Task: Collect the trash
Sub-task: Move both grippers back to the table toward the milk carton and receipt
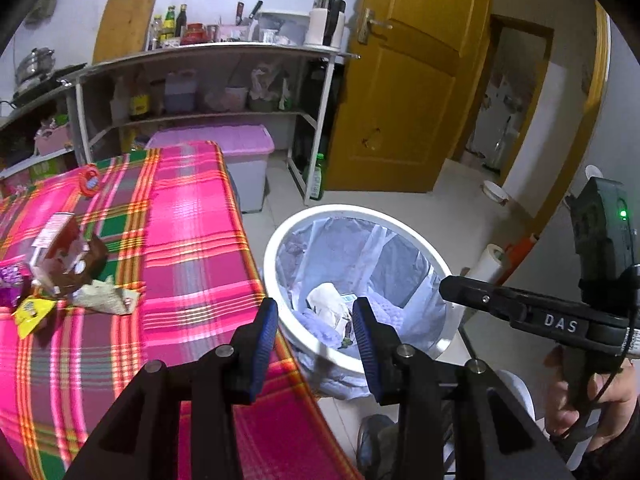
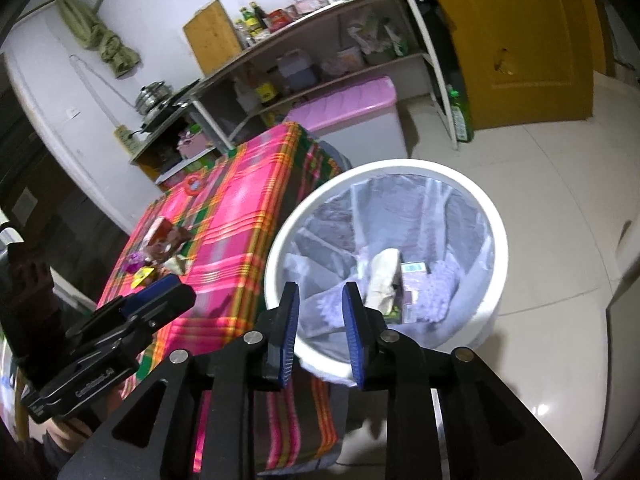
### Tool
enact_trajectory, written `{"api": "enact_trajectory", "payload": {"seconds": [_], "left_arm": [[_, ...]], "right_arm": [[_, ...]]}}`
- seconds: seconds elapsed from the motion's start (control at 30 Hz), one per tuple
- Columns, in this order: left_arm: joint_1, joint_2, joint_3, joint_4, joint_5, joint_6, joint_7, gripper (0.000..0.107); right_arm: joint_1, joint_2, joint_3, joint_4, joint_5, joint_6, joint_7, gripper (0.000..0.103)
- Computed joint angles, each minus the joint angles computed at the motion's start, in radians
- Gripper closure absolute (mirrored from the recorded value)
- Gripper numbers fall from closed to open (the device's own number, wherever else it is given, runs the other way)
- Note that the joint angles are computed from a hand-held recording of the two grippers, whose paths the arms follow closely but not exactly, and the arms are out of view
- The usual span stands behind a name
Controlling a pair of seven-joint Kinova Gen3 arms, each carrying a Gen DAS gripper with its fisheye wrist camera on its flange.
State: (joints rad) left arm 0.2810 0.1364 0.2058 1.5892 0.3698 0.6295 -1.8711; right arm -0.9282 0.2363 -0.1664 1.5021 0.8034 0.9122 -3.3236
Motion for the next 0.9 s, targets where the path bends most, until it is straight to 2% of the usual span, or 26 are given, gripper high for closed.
{"api": "enact_trajectory", "payload": {"seconds": [0.43,0.9], "left_arm": [[-0.038,-0.117,-0.045,0.104,0.061,-0.028,-0.046,0.069],[-0.057,-0.194,-0.102,0.188,0.124,-0.043,-0.116,0.069]], "right_arm": [[-0.067,0.037,-0.001,-0.072,0.063,0.023,0.042,0.074],[-0.104,0.099,0.026,-0.173,-0.015,0.035,0.192,0.074]]}}
